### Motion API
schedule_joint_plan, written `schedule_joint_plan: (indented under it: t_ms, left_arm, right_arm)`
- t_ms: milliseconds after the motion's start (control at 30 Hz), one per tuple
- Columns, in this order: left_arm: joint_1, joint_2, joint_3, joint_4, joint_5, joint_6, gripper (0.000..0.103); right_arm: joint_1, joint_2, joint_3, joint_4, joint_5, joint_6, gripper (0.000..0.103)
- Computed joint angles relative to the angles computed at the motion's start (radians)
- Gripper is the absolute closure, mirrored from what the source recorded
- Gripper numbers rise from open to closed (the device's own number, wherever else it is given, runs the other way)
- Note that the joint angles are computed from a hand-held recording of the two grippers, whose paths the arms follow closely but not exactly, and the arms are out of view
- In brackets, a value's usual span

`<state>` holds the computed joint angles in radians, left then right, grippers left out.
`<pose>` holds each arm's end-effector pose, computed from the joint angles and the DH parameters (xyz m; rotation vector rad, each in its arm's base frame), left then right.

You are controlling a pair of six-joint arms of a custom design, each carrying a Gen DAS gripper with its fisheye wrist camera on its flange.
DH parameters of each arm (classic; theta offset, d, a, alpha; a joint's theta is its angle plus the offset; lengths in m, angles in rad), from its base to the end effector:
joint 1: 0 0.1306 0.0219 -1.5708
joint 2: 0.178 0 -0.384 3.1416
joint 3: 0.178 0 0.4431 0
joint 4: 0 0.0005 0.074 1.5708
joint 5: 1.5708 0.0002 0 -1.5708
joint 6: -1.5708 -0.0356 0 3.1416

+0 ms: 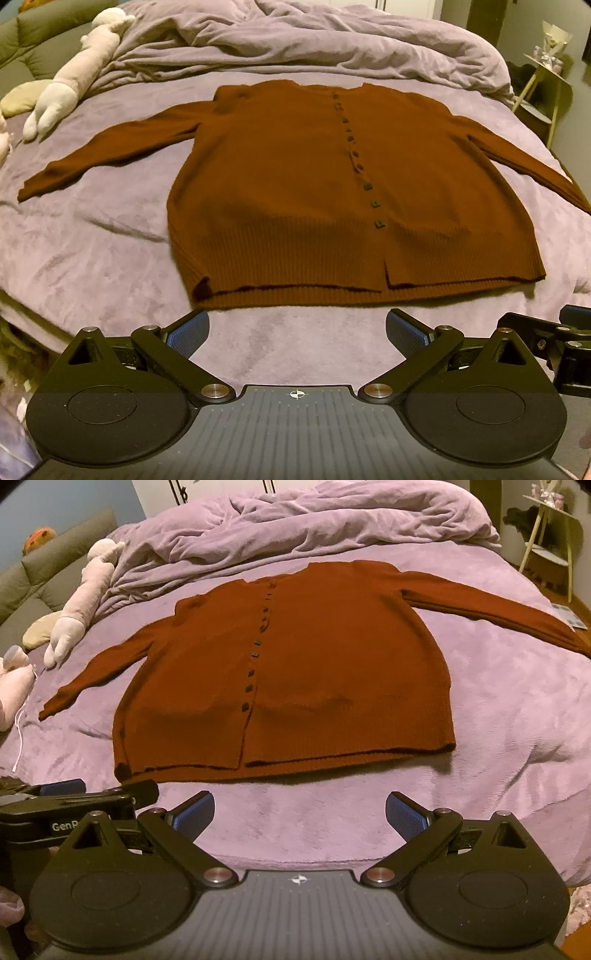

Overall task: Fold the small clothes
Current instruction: 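Grasp the sleeve cuff with the right gripper and lift it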

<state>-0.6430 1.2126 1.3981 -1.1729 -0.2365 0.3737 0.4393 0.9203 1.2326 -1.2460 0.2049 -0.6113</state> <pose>0.3634 -0.2625 0.4994 0.2491 2.5083 -0.1067 0.3050 0.1348 0.5210 0.2974 2.4687 0.1899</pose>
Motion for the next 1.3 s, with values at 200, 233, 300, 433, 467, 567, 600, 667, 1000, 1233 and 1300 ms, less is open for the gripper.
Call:
schedule_joint_plan:
  t_ms: [200, 233, 300, 433, 467, 567, 600, 667, 1000, 1233, 1300]
  left_arm:
    - [-0.002, 0.013, 0.01, -0.012, 0.003, 0.001, 0.0]
    - [-0.002, 0.016, 0.011, -0.014, 0.003, 0.0, 0.0]
    - [-0.001, 0.018, 0.013, -0.014, 0.004, 0.001, 0.0]
    - [0.004, 0.023, 0.014, -0.01, 0.012, 0.006, 0.0]
    - [0.005, 0.023, 0.013, -0.006, 0.013, 0.009, 0.0]
    - [0.012, 0.02, 0.008, 0.027, 0.034, 0.015, 0.0]
    - [0.015, 0.025, 0.012, 0.037, 0.042, 0.013, 0.0]
    - [0.02, 0.035, 0.019, 0.062, 0.05, 0.012, 0.0]
    - [0.059, 0.113, 0.028, 0.313, 0.024, 0.079, 0.0]
    - [0.08, 0.261, 0.138, 0.294, 0.021, 0.055, 0.0]
    - [0.082, 0.282, 0.15, 0.299, 0.005, 0.051, 0.0]
  right_arm:
    - [-0.021, -0.017, -0.023, 0.039, -0.039, -0.011, 0.004]
    - [-0.023, -0.017, -0.024, 0.041, -0.041, -0.013, 0.004]
    - [-0.027, -0.021, -0.029, 0.051, -0.046, -0.011, 0.004]
    - [-0.042, -0.028, -0.043, 0.078, -0.061, -0.017, 0.004]
    - [-0.048, -0.031, -0.049, 0.088, -0.072, -0.022, 0.004]
    - [-0.075, -0.044, -0.07, 0.131, -0.113, -0.036, 0.004]
    - [-0.089, -0.051, -0.081, 0.15, -0.132, -0.046, 0.005]
    - [-0.138, -0.073, -0.113, 0.204, -0.196, -0.066, 0.014]
    - [-0.638, -0.07, -0.195, 0.405, -0.29, -0.16, 0.064]
    - [-0.896, 0.099, -0.158, 0.598, -0.274, -0.321, 0.049]
    - [-0.929, 0.158, -0.142, 0.631, -0.292, -0.352, 0.049]
